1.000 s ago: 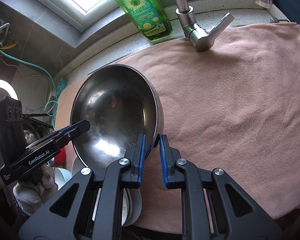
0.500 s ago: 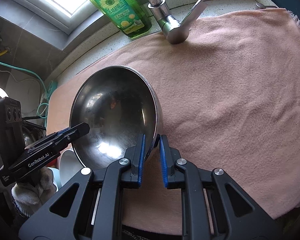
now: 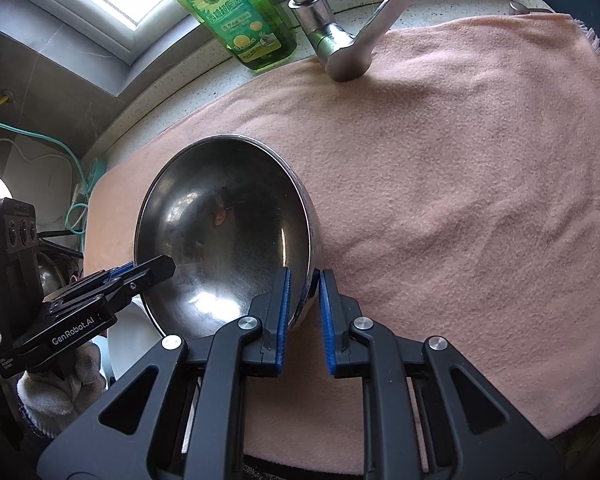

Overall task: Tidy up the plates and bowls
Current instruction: 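Carry the steel bowl across the towel toward the faucet and lower it, then open the right tool and release the steel bowl on the towel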

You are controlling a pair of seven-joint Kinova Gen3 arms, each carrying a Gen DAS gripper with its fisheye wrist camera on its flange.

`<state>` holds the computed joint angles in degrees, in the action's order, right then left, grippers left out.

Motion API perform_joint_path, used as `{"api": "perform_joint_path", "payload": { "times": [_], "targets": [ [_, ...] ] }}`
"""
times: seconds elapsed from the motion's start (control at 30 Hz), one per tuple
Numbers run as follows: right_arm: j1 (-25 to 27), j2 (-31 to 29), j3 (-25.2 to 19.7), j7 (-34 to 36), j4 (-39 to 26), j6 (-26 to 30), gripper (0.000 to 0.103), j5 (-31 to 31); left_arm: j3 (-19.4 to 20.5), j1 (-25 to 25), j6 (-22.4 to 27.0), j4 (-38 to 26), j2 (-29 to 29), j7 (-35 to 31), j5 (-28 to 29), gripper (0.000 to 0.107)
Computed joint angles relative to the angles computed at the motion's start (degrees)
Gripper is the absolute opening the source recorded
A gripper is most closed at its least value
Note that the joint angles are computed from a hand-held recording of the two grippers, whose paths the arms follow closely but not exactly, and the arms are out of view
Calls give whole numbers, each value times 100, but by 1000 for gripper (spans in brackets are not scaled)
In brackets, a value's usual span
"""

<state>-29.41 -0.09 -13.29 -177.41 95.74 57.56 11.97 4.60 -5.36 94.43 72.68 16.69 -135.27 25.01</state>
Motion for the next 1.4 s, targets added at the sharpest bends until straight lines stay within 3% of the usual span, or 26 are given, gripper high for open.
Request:
{"api": "perform_joint_path", "payload": {
  "times": [0.17, 0.3, 0.47, 0.57, 0.6, 0.67, 0.7, 0.8, 0.83, 0.9, 1.17, 1.4],
  "targets": [
    [-25, -4, -13, -99, -60, 138, 18, 71, -8, -31, 14, -70, 8, 18, 37, 19],
    [-70, -28, -71, -276, -139, 298, 44, 266, -17, -76, 27, -148, 28, 38, 70, 19],
    [-157, -38, -122, -432, -295, 520, 46, 514, -19, -160, 109, -257, 54, 7, 136, 19],
    [-218, -62, -172, -649, -341, 638, 65, 705, -28, -222, 162, -320, 54, -6, 183, 19],
    [-236, -88, -192, -739, -331, 627, 67, 779, -34, -244, 177, -342, 52, -7, 196, 21],
    [-261, -102, -226, -854, -369, 656, 71, 881, -49, -305, 197, -375, 42, -20, 244, 44],
    [-285, -99, -253, -910, -407, 699, 76, 960, -57, -343, 206, -387, 34, -35, 278, 49],
    [-370, -80, -313, -980, -537, 784, 76, 1188, -88, -455, 199, -427, -4, -106, 352, 55],
    [-388, -64, -313, -945, -588, 801, 78, 1211, -100, -478, 213, -458, -6, -99, 352, 63],
    [-472, 17, -345, -928, -762, 952, 86, 1346, -118, -563, 266, -514, -3, -129, 404, 65],
    [-863, 388, -253, -707, -1397, 1227, 86, 1677, -231, -961, 404, -769, 11, -185, 578, 65],
    [-1176, 792, -46, -263, -1977, 1099, 86, 1648, -324, -1469, 658, -1240, 238, -48, 737, 65]
  ]
}}
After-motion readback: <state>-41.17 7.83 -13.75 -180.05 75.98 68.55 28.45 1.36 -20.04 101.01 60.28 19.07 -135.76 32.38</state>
